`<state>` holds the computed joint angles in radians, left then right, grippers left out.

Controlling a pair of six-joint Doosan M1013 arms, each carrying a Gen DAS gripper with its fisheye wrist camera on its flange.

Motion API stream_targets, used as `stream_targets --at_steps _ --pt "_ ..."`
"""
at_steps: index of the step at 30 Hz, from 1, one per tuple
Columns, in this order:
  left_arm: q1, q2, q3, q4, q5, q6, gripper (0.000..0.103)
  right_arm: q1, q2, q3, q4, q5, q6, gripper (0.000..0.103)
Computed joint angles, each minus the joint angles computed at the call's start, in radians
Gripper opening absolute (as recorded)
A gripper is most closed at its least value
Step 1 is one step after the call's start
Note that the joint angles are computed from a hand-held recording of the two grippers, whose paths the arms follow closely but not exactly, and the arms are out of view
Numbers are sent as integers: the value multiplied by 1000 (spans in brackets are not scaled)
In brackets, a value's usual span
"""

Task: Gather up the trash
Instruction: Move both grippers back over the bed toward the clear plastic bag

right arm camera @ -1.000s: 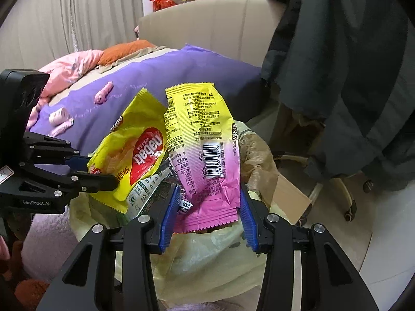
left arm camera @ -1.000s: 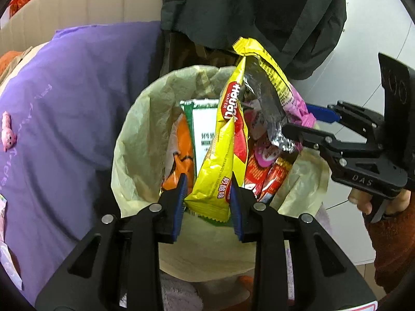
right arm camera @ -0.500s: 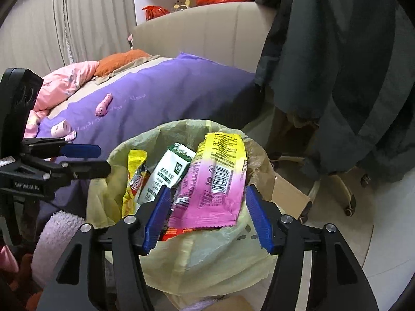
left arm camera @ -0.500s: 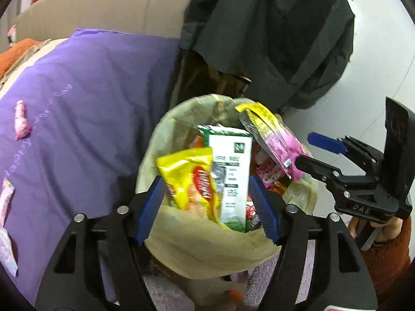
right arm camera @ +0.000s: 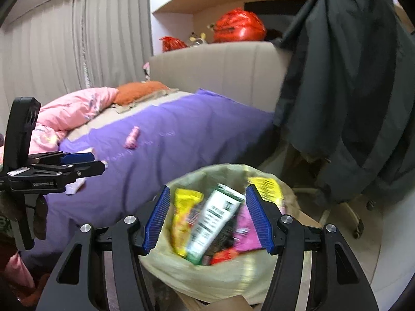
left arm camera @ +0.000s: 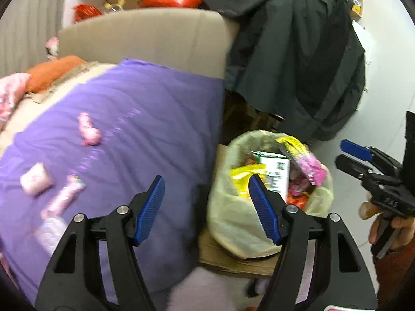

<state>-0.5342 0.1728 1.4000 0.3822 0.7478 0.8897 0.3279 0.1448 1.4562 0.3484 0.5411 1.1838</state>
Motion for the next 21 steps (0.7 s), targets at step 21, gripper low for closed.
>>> stream_targets --at_steps 21 --pt "251 -222 282 87 -30 -248 64 229 155 -167 -78 107 -15 61"
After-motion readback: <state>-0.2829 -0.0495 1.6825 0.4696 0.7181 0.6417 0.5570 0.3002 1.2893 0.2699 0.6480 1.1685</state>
